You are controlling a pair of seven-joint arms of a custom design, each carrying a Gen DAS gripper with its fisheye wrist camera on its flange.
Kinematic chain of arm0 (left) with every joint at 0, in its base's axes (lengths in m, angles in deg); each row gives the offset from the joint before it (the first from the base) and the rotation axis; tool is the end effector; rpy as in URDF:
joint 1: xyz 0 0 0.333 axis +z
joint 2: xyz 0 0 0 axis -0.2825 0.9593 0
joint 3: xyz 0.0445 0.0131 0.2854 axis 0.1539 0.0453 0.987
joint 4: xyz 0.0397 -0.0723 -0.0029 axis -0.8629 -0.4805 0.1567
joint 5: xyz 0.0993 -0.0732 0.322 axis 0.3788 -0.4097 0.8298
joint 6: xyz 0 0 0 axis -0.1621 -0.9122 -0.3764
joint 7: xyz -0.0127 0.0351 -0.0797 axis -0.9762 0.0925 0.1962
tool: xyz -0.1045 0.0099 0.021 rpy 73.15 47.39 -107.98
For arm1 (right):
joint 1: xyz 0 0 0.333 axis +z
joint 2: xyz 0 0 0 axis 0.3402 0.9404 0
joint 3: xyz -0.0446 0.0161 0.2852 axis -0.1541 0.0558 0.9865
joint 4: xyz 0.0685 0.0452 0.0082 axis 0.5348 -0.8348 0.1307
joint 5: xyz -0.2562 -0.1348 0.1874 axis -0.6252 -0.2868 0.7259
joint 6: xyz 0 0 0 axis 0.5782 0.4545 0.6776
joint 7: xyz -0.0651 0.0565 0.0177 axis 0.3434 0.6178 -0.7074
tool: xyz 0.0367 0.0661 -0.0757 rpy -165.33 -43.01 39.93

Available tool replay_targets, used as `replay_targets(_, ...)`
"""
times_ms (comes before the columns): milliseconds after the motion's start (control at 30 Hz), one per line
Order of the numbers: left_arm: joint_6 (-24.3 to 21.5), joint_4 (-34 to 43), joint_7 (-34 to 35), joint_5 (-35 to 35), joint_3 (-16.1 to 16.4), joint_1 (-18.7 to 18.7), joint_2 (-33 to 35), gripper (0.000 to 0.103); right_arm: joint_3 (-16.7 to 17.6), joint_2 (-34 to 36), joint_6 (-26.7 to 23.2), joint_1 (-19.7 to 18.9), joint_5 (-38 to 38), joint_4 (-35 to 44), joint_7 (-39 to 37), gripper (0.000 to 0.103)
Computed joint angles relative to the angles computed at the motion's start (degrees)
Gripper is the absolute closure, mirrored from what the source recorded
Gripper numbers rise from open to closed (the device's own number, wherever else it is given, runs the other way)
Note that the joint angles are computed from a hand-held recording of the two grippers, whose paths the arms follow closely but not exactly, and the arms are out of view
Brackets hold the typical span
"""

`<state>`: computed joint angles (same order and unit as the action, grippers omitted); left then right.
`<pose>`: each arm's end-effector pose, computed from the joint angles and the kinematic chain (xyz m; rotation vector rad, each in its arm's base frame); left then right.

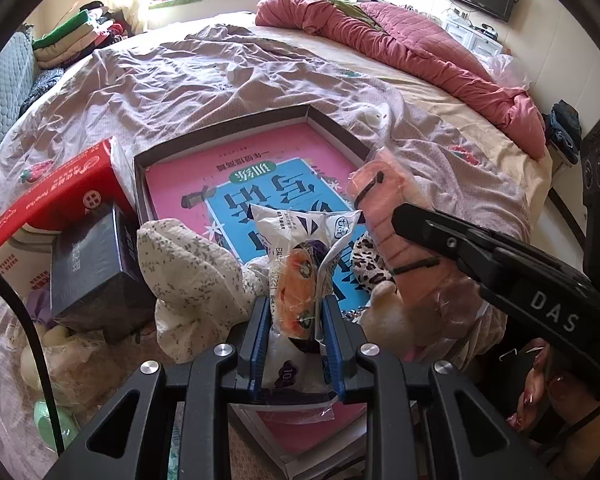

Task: Organize soft objects
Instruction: 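Open the right tool to drop the pink tube on the tray while the left tool releases the pad packet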

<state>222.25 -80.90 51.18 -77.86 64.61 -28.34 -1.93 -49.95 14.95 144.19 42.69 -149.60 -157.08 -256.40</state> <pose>0.5287 -0.2338 0.4654 -1.3160 2.5807 -0.7850 0.4691 0.2901 0.4429 -1.3075 1.8916 -0.3808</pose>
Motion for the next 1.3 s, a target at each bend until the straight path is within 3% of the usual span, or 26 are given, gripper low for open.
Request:
replay_targets(267,0.3,0.1,-0.2,0.2,0.1,0.0,0.4,0.077,1.0,1.6,-5.0,0.5,9.5,1.3,-10.6,0.089)
replay_targets(467,0.4,0.3,0.2,-0.5,0.0,0.1,0.7,0.077,0.8,2.1,-9.6,1.4,11.6,2.5,-14.2,0.086)
replay_targets(867,0.1,0.6,1.4,-2.8,-0.3,0.4,0.9,0.077,0.8,1.8,-12.2,1.7,12.3,2.0,-14.4,0.079)
replay_targets(1033,-0.4,1.1,1.5,-3.1,-0.3,0.3,1.4,0.076,1.1,1.3,-13.8,1.8,12.1,2.0,-14.2,0.065)
replay_targets(1300,-1.3,1.6,1.7,-4.1,-0.4,0.4,1.5,0.076,1.5,0.3,-15.0,1.9,10.9,1.8,-13.5,0.063)
